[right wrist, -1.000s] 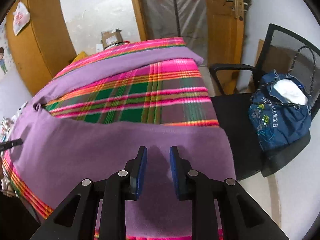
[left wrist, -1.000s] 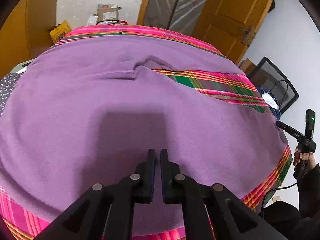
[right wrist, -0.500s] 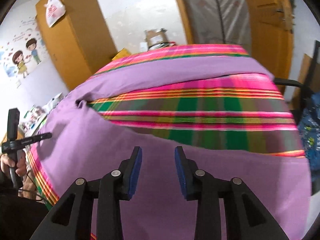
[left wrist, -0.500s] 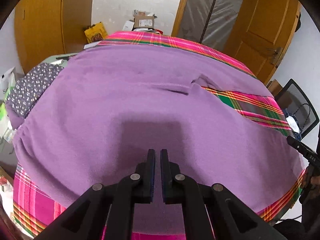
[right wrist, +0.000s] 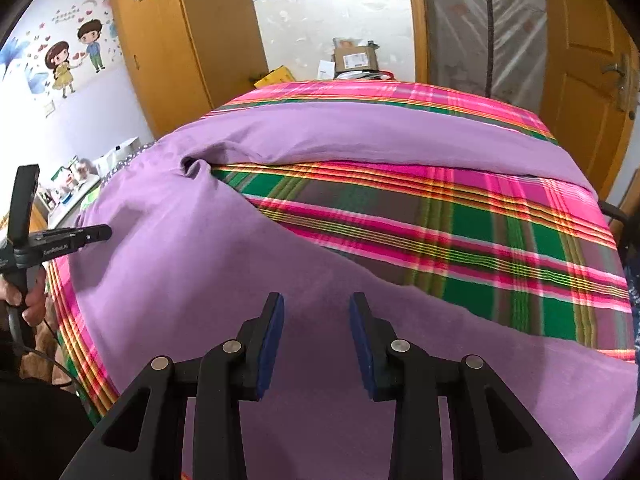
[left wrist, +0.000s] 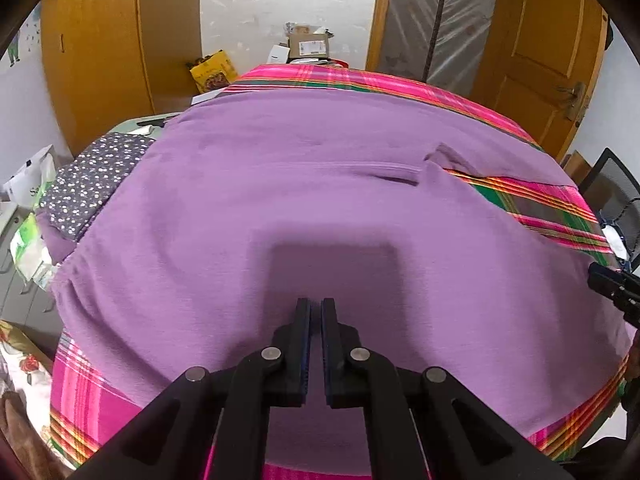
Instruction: Fold clothes
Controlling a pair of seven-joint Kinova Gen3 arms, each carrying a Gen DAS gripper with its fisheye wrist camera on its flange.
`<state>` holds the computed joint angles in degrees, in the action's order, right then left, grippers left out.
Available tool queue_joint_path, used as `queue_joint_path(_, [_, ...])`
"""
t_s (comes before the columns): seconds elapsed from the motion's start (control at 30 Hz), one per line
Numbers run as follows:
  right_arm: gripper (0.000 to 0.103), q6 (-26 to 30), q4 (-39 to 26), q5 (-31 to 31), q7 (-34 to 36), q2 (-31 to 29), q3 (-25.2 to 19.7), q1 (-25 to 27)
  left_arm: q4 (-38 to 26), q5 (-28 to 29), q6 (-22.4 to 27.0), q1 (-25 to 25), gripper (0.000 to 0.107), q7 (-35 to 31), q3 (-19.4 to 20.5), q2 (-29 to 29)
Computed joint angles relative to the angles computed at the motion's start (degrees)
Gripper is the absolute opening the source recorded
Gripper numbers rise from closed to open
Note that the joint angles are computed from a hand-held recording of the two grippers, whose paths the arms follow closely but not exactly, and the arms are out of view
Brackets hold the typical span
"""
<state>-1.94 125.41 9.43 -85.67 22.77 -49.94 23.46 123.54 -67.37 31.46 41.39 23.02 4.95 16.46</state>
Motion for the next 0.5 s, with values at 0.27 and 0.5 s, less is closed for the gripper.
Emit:
queue_joint_path(0.27, [0.035,0.6,-1.7,-0.7,0.0,1.4,-1.7,-0.8,0.4,2.1,4.7,0.5,0.004,0.4,0.7,-0.2])
queue_joint_path(0.5, [0.035,1.1,-2.9,-2.0,1.0,2.2,-1.1,-3.3,1.7,2.5,7.3,0.2,0.005,3.0,1.3,-0.8])
